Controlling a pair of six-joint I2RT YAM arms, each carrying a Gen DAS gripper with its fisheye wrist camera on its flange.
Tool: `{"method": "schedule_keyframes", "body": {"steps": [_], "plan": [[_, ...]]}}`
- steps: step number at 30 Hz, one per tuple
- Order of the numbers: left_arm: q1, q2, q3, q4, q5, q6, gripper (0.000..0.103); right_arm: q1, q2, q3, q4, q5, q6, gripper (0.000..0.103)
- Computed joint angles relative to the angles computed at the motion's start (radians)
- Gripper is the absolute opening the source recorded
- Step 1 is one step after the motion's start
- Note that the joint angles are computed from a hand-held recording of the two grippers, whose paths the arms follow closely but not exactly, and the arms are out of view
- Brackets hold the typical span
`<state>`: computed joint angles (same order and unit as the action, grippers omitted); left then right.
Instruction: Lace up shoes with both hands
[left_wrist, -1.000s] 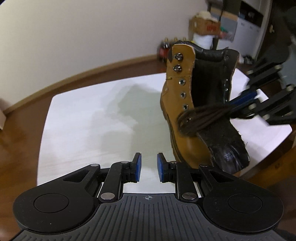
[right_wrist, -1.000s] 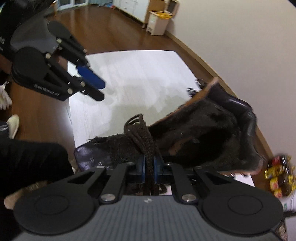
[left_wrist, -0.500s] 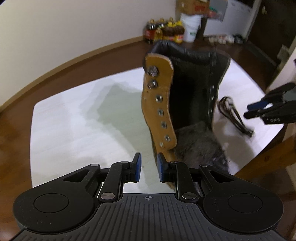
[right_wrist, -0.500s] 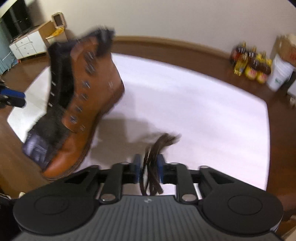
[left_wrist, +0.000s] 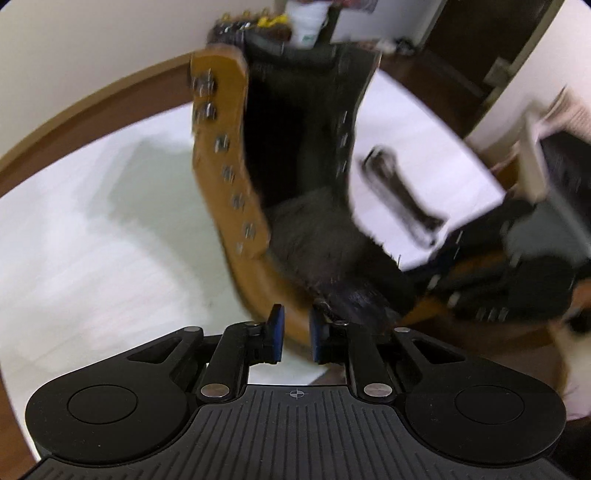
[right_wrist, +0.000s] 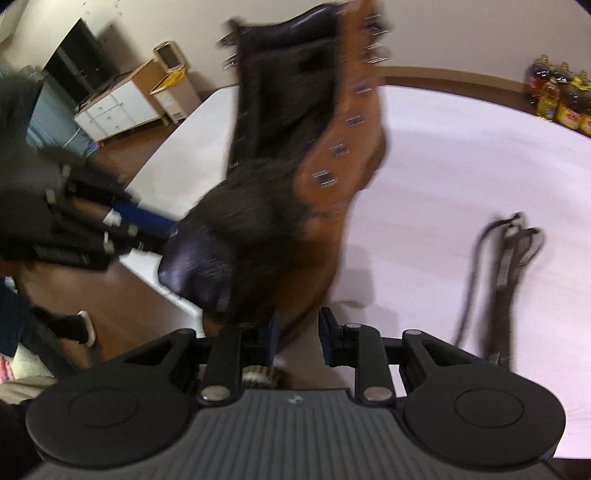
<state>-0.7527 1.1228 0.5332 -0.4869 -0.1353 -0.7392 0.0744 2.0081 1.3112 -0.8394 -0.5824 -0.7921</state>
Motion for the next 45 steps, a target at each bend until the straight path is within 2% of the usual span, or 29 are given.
{"method": "schedule_keyframes", "body": {"steps": [3,5,8,12,13,14,16,18,20,22,28,31,33,35,39,43,45], "plan": [[0.123,-0.071,-0.005,0.01,0.09,0.156,0.014,0.001,-0.027,0.01,-0.042,-0.063,0.087,0.018],[0.18,-0.096,-0.013,0.017,0.133,0.238,0.014,0.018,-0.09,-0.022,0.006,-0.141,0.218,0.019],[0.298,-0.17,-0.015,-0.014,0.224,0.403,0.015,0.058,-0.154,-0.075,0.139,-0.158,0.421,0.021],[0.405,-0.252,-0.003,-0.109,0.257,0.584,0.016,0.142,-0.223,-0.159,0.323,-0.049,0.615,0.022],[0.432,-0.259,0.002,-0.124,0.266,0.617,0.016,0.169,-0.253,-0.2,0.423,-0.034,0.76,0.022],[0.456,-0.262,0.01,-0.136,0.275,0.641,0.016,0.145,-0.258,-0.225,0.455,-0.038,0.778,0.022],[0.534,-0.265,0.021,-0.162,0.304,0.713,0.016,0.144,-0.242,-0.221,0.505,0.012,0.866,0.023],[0.559,-0.251,0.027,-0.161,0.3,0.735,0.016,0.145,-0.223,-0.213,0.549,0.065,0.95,0.023],[0.561,-0.229,0.031,-0.147,0.276,0.73,0.016,0.182,-0.162,-0.145,0.522,0.135,1.007,0.023],[0.557,-0.228,0.045,-0.161,0.279,0.703,0.016,0.205,-0.135,-0.097,0.467,0.186,0.972,0.022],[0.528,-0.199,0.065,-0.173,0.281,0.673,0.017,0.196,-0.103,-0.001,0.329,0.216,0.974,0.021],[0.513,-0.197,0.062,-0.157,0.279,0.659,0.017,0.195,-0.133,-0.004,0.316,0.199,0.968,0.023],[0.506,-0.203,0.057,-0.156,0.273,0.651,0.017,0.209,-0.148,-0.024,0.367,0.184,1.002,0.024],[0.495,-0.195,0.057,-0.158,0.27,0.643,0.017,0.19,-0.202,-0.085,0.442,0.133,1.026,0.03],[0.446,-0.187,0.066,-0.159,0.243,0.682,0.017,0.163,-0.257,-0.122,0.377,0.095,1.015,0.029],[0.412,-0.18,0.07,-0.149,0.268,0.717,0.017,0.092,-0.421,-0.243,0.338,0.193,0.935,0.029],[0.387,-0.162,0.074,-0.139,0.278,0.738,0.017,0.033,-0.437,-0.26,0.311,0.271,0.874,0.029]]}}
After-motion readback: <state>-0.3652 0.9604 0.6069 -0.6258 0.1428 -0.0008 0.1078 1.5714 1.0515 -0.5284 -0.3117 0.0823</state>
